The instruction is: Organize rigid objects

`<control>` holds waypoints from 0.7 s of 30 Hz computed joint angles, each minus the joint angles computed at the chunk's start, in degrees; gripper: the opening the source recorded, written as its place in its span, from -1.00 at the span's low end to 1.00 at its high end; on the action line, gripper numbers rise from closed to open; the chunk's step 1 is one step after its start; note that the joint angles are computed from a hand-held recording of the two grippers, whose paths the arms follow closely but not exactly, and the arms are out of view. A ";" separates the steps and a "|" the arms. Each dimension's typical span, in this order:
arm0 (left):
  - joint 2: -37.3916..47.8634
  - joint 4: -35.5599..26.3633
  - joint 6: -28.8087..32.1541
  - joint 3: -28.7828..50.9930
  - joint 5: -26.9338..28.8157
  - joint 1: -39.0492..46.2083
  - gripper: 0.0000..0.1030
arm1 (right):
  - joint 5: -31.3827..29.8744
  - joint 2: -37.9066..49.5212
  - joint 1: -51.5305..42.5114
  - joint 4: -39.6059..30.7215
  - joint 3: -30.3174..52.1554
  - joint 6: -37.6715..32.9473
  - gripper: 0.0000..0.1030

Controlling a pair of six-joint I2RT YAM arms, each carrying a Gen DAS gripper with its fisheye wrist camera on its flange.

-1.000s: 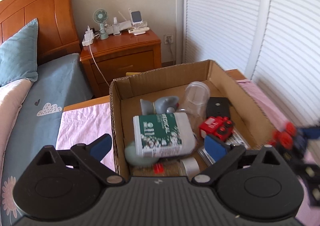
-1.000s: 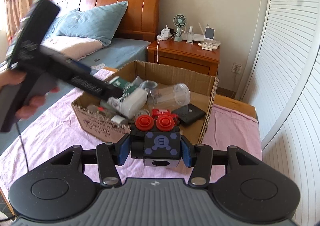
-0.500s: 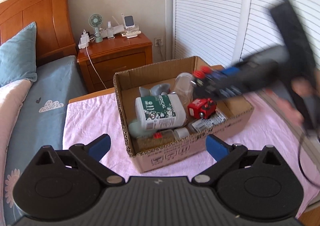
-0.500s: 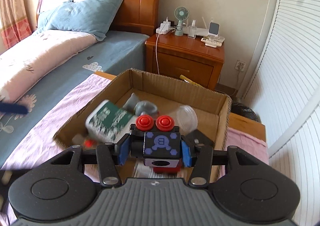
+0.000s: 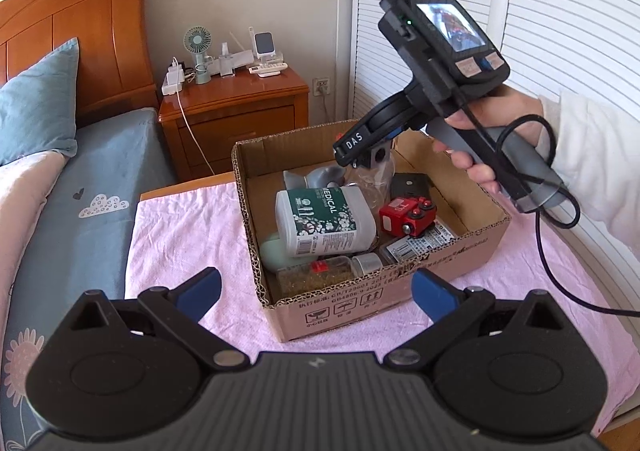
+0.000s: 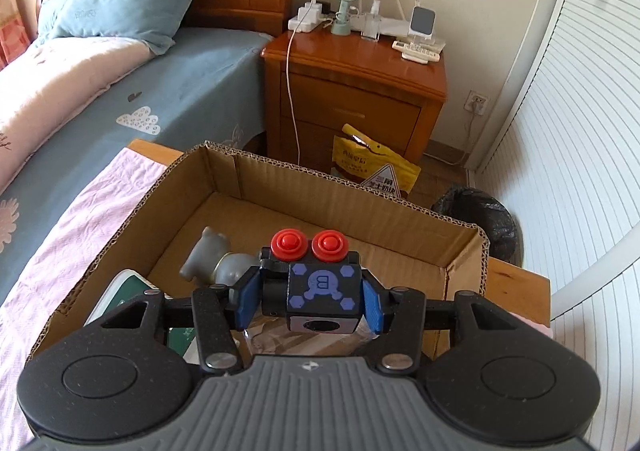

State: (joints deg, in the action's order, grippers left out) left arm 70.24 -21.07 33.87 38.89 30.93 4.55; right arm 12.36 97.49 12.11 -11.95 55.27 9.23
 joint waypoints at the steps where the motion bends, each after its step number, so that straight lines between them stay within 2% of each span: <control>1: -0.03 0.17 -0.14 -0.07 -0.04 -0.03 0.96 | 0.73 0.04 0.20 -0.15 0.06 0.27 0.51; 3: -0.32 0.19 -0.11 -0.23 -0.27 -0.15 0.96 | 1.67 -1.19 0.72 1.00 -1.28 0.03 0.80; 5: -1.05 0.23 0.23 -0.62 -0.21 0.01 0.96 | 1.18 -2.88 0.91 1.32 -2.55 0.11 0.92; 10: -4.06 -1.12 -0.22 -1.12 -0.50 0.25 0.96 | 0.52 -7.74 1.97 -2.94 -3.84 2.61 0.98; 15: -9.07 -2.61 -1.76 -2.17 -2.61 0.41 0.96 | 3.64 -16.03 5.94 -9.18 -7.09 7.29 1.00; 18: -11.08 -5.31 -3.00 -1.67 -4.10 0.73 0.96 | 6.53 -21.99 9.93 -15.49 -9.07 12.05 1.00; 21: -13.41 -7.55 -5.38 -1.68 -8.91 -0.49 0.96 | 10.89 -28.12 15.87 -22.98 -11.25 19.40 1.00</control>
State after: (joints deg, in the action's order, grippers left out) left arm 56.83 -28.61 28.49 37.21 22.02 4.07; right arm 23.24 69.37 27.98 -34.92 44.01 28.63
